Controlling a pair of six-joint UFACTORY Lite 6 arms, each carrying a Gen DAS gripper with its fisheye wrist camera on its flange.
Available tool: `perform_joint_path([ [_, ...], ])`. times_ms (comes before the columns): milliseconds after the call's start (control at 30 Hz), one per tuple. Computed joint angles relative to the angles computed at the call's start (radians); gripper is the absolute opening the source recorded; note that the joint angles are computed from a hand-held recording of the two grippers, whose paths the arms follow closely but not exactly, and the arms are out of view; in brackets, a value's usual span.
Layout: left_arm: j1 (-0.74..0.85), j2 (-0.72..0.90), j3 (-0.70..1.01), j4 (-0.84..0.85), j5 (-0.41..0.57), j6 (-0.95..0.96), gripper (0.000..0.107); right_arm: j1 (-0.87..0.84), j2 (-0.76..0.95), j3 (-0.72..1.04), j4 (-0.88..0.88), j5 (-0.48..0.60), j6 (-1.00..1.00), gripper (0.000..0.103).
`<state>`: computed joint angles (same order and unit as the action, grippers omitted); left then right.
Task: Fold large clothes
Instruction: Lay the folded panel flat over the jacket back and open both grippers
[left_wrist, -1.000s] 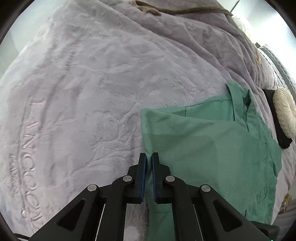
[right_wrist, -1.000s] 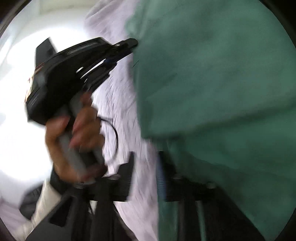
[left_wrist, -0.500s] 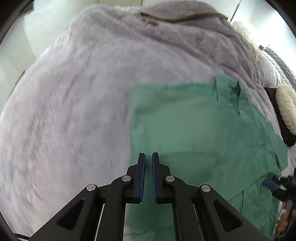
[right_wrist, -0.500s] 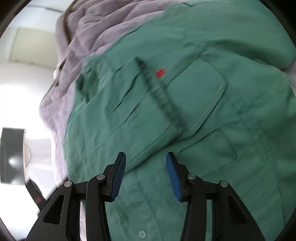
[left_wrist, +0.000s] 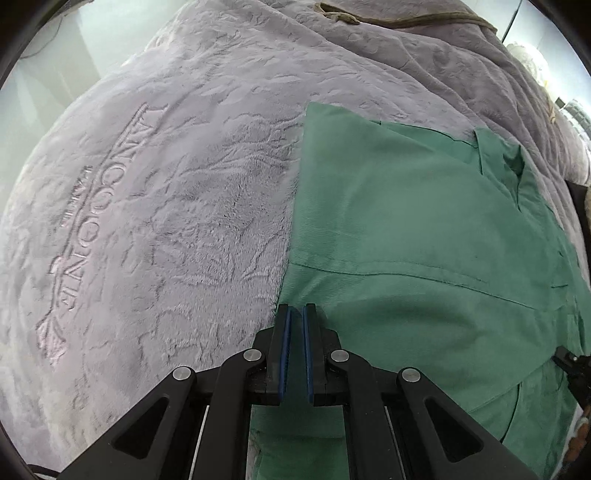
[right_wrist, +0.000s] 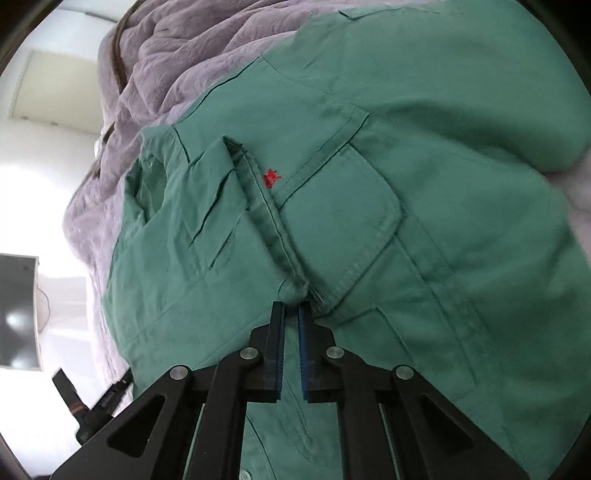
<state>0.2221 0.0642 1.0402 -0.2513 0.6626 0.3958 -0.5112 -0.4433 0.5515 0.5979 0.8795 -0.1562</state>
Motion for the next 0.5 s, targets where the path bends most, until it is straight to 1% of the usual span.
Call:
perform_joint_path([
  [67,-0.031,-0.023,0.003,0.053,0.025,-0.067,0.008,-0.045,-0.025,0.018,-0.025,0.074,-0.044,0.01],
  [167,-0.046,-0.081,0.003,0.068,0.091,-0.098,0.008,-0.177,-0.072,0.028,-0.035,0.223,-0.151,0.01],
  [300,-0.082,-0.187,-0.032,0.074,0.183,-0.136,0.008,-0.301,-0.115,0.03,-0.08,0.354,-0.215,0.01],
  [333,-0.102,-0.217,-0.051,0.075,0.2,-0.151,0.008,-0.325,-0.125,0.028,-0.087,0.379,-0.227,0.015],
  [367,-0.11,-0.252,-0.076,0.078,0.216,-0.154,0.008,-0.358,-0.142,0.025,-0.1,0.414,-0.245,0.025],
  [400,-0.142,-0.279,-0.098,0.093,0.223,-0.183,0.008,-0.374,-0.152,0.022,-0.107,0.432,-0.253,0.031],
  [433,-0.186,-0.316,-0.131,0.114,0.232,-0.224,0.008,-0.394,-0.166,0.018,-0.113,0.451,-0.265,0.042],
  [467,-0.217,-0.338,-0.149,0.129,0.239,-0.255,0.008,-0.415,-0.181,0.015,-0.121,0.471,-0.28,0.045],
  [500,-0.255,-0.363,-0.174,0.144,0.246,-0.293,0.008,-0.432,-0.19,0.013,-0.128,0.489,-0.297,0.045],
])
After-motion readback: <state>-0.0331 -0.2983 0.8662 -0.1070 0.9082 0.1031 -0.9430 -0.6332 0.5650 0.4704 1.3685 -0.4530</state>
